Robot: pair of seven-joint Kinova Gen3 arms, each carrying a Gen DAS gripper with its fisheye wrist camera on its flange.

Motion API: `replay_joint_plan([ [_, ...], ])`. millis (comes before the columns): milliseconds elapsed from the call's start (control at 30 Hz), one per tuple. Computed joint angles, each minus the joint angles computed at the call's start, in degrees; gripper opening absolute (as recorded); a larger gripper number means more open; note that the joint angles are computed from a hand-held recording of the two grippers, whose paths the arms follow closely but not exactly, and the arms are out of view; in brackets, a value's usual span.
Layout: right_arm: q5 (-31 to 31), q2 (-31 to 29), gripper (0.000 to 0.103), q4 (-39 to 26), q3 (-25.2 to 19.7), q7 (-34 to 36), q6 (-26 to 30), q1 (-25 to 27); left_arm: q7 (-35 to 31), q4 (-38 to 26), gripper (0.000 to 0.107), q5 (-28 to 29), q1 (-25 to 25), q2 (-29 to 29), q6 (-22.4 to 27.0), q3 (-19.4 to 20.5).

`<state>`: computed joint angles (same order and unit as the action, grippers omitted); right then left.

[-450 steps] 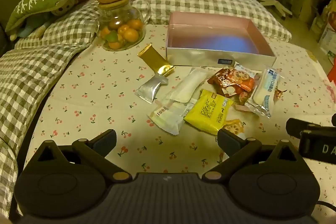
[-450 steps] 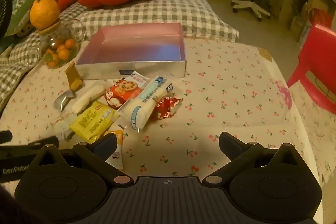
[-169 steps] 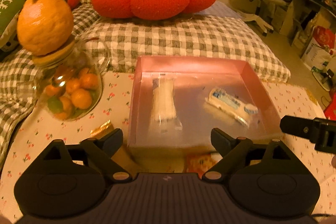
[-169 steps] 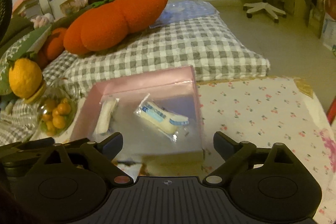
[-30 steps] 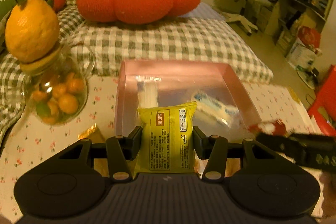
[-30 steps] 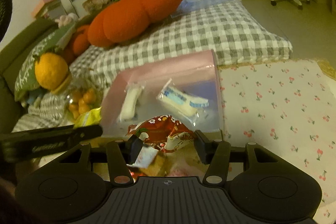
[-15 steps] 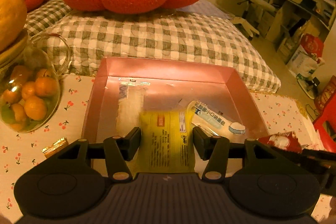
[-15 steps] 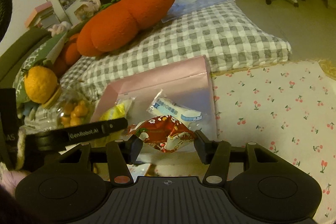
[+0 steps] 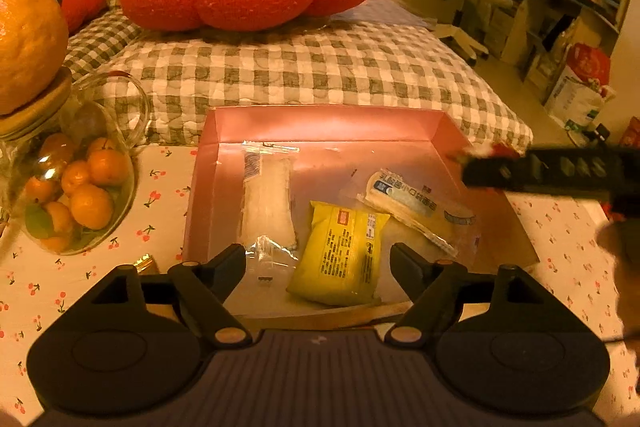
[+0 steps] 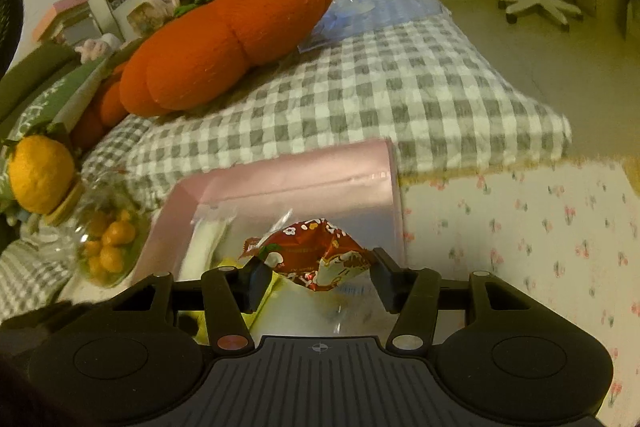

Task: Organize snacks
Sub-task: 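Lower the yellow packet and red candy into the pink box and open both tools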

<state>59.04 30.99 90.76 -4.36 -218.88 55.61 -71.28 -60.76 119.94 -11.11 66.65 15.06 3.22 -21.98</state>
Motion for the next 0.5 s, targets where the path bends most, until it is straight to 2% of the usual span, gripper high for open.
replay_joint_plan([
  [167,-1.7,1.5,0.054,-2.6,0.5,4.6,0.4,1.9,-1.1,-0.1,0.077,0.0,-1.1,0.1,0.0,1.1],
  [333,-3.6,3.2,0.055,-4.5,1.5,7.1,0.1,2.6,-1.9,-0.1,0.078,0.6,-5.9,-0.1,0.5,5.8],
  [433,-3.9,3.9,0.056,-5.0,2.4,7.7,-0.3,2.3,-1.9,0.2,0.079,0.3,-5.9,-0.2,0.3,5.6],
  [467,-4.0,4.0,0.058,-5.1,2.6,7.6,-0.5,2.2,-2.0,0.3,0.079,0.3,-6.0,-0.2,0.3,5.6],
  [500,-4.1,4.0,0.066,-5.2,2.8,7.5,-0.8,2.1,-2.0,0.3,0.08,0.3,-6.0,-0.2,0.3,5.5],
])
